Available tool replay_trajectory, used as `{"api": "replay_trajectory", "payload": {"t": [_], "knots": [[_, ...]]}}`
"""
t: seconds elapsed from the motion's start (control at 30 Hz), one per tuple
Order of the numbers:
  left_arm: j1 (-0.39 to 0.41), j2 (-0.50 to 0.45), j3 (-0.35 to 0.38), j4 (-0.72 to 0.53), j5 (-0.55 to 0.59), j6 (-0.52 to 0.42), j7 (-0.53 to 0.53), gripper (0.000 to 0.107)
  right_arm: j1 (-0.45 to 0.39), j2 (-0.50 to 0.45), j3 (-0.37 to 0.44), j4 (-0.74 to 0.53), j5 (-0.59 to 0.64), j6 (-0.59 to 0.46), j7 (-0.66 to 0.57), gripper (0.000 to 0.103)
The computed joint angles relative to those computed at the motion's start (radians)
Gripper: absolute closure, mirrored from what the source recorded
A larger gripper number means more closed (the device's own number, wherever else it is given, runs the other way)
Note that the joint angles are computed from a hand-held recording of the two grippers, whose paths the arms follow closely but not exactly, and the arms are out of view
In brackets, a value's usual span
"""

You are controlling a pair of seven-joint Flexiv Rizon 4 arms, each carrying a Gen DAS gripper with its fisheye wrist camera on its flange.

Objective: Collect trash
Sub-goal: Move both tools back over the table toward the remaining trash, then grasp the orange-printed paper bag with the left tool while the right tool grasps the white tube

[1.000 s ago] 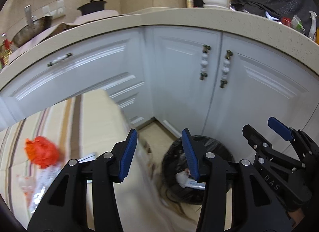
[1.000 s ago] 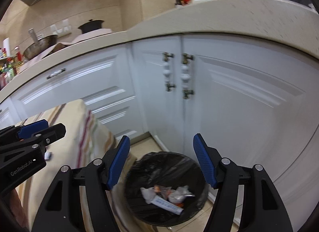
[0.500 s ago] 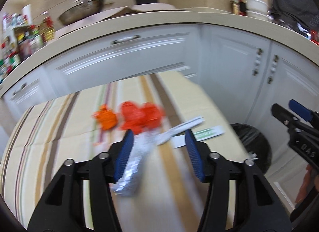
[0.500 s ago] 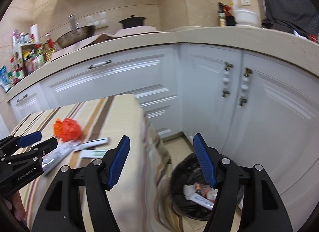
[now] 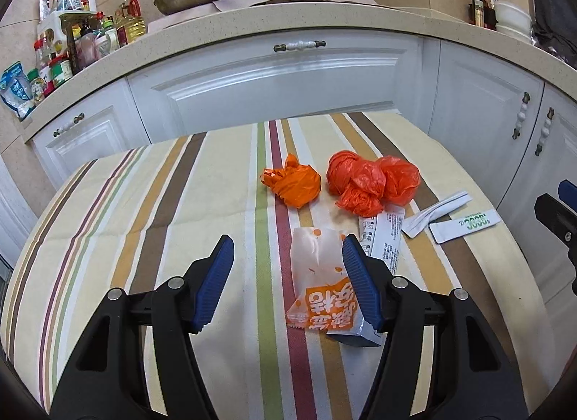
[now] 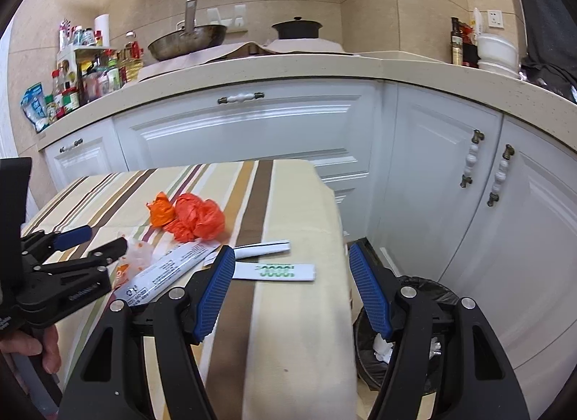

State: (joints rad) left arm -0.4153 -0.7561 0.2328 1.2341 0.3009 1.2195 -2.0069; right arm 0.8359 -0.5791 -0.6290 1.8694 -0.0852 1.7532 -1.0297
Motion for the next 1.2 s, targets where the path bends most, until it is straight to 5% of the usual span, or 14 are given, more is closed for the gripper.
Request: {"api": "replay_trajectory", "payload": {"t": [0.17,0.4,0.57,1.2], "knots": [[0.037,-0.017,-0.054,-0.003,-0.041,0.008,0.065,0.047,0.000,-0.003,0.005,-0.009,-0.013,-0.016,0.007,0.038],[0.061,-0.034,-0.096,0.005,-0.114,0.034,0.155,0.087,-0.024,-0.003,0.032,-0.018,-0.039,-0.025,0.024,0.038],[0.048,-0.026,-0.070,0.034,-0.132,0.077,0.154,0.098,-0.028,-0.001,0.040,-0.021,-0.054,-0.026,0.030,0.038],[0.025,0.130,0.112,0.257,-0.071,0.175,-0.010,0.100,0.054,-0.026,0.056,-0.078,-0.147,-0.098,0.108,0.037]]}}
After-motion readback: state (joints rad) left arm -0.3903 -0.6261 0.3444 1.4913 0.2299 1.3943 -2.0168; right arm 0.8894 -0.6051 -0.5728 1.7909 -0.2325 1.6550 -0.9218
